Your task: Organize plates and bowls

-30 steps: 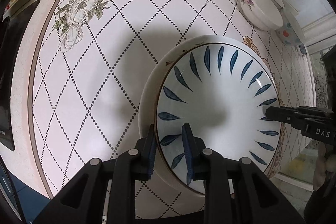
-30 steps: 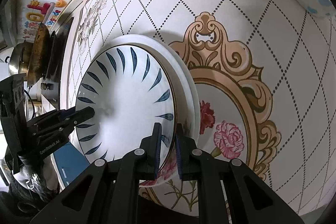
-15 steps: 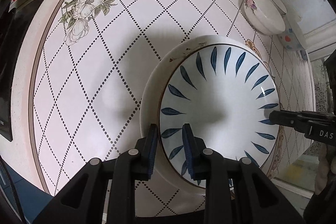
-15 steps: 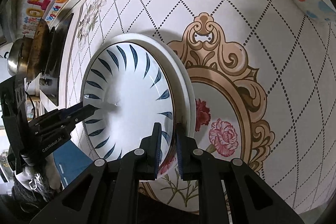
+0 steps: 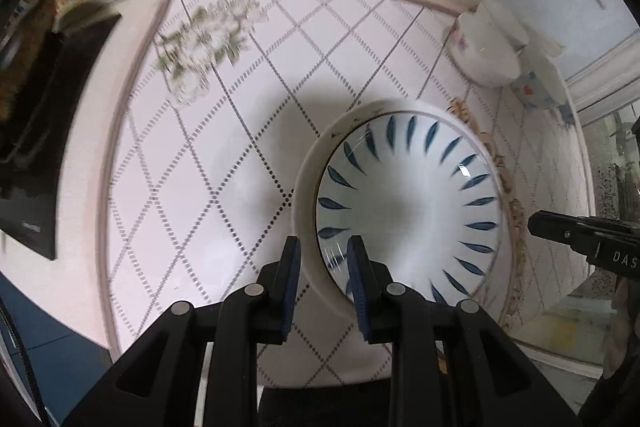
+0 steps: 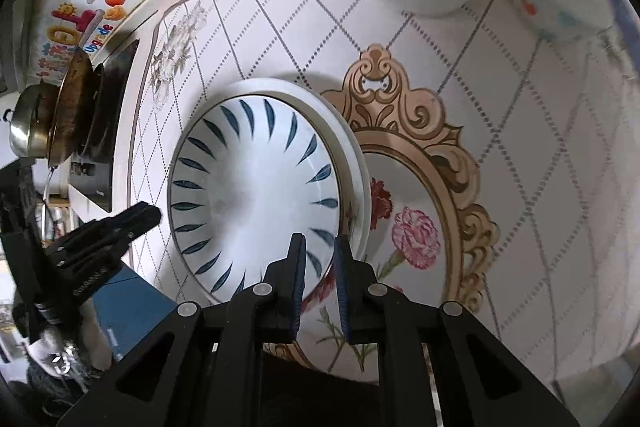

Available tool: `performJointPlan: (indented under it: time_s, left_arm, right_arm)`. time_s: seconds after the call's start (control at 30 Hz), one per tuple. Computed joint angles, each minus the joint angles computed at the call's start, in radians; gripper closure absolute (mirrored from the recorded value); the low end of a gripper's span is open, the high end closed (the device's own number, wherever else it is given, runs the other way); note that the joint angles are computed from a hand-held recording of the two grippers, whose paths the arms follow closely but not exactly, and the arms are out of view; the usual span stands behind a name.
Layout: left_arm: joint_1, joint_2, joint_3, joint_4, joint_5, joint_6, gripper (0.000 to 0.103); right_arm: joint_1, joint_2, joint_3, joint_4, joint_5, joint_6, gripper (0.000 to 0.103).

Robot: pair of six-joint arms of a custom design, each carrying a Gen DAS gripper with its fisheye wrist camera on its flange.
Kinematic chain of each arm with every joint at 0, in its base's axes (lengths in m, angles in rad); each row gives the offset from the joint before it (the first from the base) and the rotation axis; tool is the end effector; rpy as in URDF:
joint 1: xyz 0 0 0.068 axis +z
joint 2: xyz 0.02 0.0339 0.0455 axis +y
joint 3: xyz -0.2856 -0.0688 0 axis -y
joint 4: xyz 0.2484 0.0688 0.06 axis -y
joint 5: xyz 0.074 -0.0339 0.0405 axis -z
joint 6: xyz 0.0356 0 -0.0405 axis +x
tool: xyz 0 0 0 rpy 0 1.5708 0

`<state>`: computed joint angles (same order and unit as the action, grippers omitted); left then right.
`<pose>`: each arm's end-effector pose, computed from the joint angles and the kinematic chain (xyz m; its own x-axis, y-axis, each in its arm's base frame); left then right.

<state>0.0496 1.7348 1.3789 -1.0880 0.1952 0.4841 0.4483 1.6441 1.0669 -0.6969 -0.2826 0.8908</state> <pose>0.3341 0.0097 0.2569 -0.8881 0.4130 -0.2016 0.4398 0.8912 -0.1114 0.2782 0.1448 0.2096 -0.9227 0.3848 0.0235 0.3622 0.8443 0.3950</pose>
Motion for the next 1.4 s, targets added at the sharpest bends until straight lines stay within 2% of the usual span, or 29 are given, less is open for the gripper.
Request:
performJointPlan:
  time_s: [0.07,0.2,0.27,0.5,0.67,0.8,0.87,0.97,1.07,1.23,1.4]
  left_arm:
    - [0.01,-0.056,0.02,-0.037,0.015,0.01,0.081]
    - [0.053,-0.139,0.085,-0.131,0.064,0.053,0.081]
    - [0.081,-0.173,0.117,-0.183,0.094,0.089,0.081]
    - [0.147,-0.26,0.194,-0.352,0.158,0.202,0.081]
    - [0.184,-0.292,0.225,-0.446,0.201,0.271,0.081]
    - [0.164,-0.309,0.215,-0.444,0.203,0.252,0.08]
    - [0.128,-0.308,0.201,-0.414,0.195,0.21,0.072]
    - [0.052,-0.29,0.178,-0.344,0.175,0.12,0.068]
    - [-0.045,-0.241,0.175,-0.253,0.144,-0.009,0.068]
    - [-0.208,-0.069,0.252,-0.129,0.084,-0.222,0.068]
    - [-0.326,0.159,0.403,-0.08,0.039,-0.359,0.068]
  right_arm:
    - [0.045,-0.046,0.045,-0.073,0.061,0.028,0.082]
    - [0.169,-0.123,0.18,-0.243,0.211,0.126,0.057]
    - [0.233,-0.143,0.252,-0.317,0.28,0.183,0.053]
    - [0.463,-0.149,0.524,-0.576,0.49,0.375,0.051]
    - [0.606,-0.113,0.691,-0.73,0.59,0.512,0.05]
    - [0.672,-0.118,0.72,-0.775,0.623,0.603,0.049]
    - [0.673,-0.149,0.68,-0.758,0.622,0.625,0.047]
    - [0.625,-0.22,0.574,-0.71,0.6,0.615,0.047]
    - [0.514,-0.313,0.433,-0.626,0.557,0.549,0.047]
    - [0.185,-0.404,0.255,-0.479,0.432,0.317,0.047]
    - [-0.194,-0.363,0.12,-0.293,0.227,0.059,0.047]
